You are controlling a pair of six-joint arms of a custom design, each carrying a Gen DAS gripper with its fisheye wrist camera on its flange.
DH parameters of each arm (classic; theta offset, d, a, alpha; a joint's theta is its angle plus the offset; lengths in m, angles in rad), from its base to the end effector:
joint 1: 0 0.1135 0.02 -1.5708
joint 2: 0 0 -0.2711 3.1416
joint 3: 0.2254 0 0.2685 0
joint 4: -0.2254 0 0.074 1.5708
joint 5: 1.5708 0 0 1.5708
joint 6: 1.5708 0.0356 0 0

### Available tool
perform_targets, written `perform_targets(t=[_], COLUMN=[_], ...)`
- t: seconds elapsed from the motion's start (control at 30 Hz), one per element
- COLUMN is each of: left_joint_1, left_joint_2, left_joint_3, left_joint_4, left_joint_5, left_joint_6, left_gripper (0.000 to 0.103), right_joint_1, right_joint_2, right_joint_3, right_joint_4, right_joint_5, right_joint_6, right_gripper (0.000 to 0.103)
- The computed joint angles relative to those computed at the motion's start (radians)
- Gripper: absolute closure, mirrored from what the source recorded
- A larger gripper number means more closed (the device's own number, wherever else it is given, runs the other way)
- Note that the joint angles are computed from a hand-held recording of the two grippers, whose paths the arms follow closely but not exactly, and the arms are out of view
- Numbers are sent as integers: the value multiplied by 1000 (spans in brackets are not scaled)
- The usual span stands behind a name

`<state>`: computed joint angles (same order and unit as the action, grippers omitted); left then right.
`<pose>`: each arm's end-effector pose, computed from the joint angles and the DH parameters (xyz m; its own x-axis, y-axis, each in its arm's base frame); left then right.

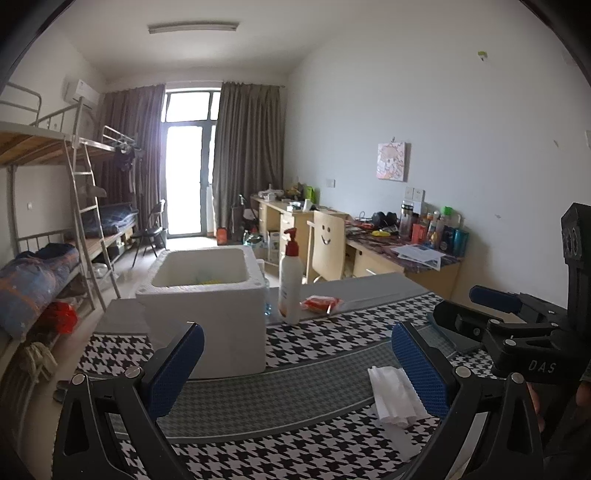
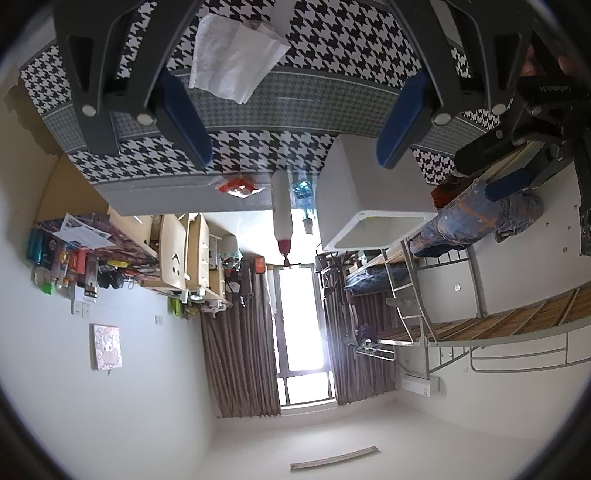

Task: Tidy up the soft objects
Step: 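Withdraw both tools from the foam box toward the white tissue, then lower the right tool over the white tissue and close on it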

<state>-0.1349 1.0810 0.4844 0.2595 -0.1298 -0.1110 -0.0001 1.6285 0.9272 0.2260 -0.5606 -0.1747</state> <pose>0.2442 -0.0285 0.2192 -0.3271 -0.0664 -0.9427 -0.0240 0.9978 -0.0620 0.3669 0.0189 0.2135 -0.3685 -0.1472 -0.9179 -0.5450 0.8341 0.0851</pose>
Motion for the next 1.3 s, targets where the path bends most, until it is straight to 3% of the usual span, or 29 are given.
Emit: perform_targets(t=[1.3], left_joint_1=[-90], left_joint_2=[261], left_joint_3=[24], left_joint_4=[97], left_joint_5=[52], left_joint_6=[-33], left_gripper=[1], right_joint_1=[-89], right_joint_2=[128], right_joint_3=[4], right_joint_4=[5], right_joint_5=[71], right_joint_6=[-4], right_gripper=[10])
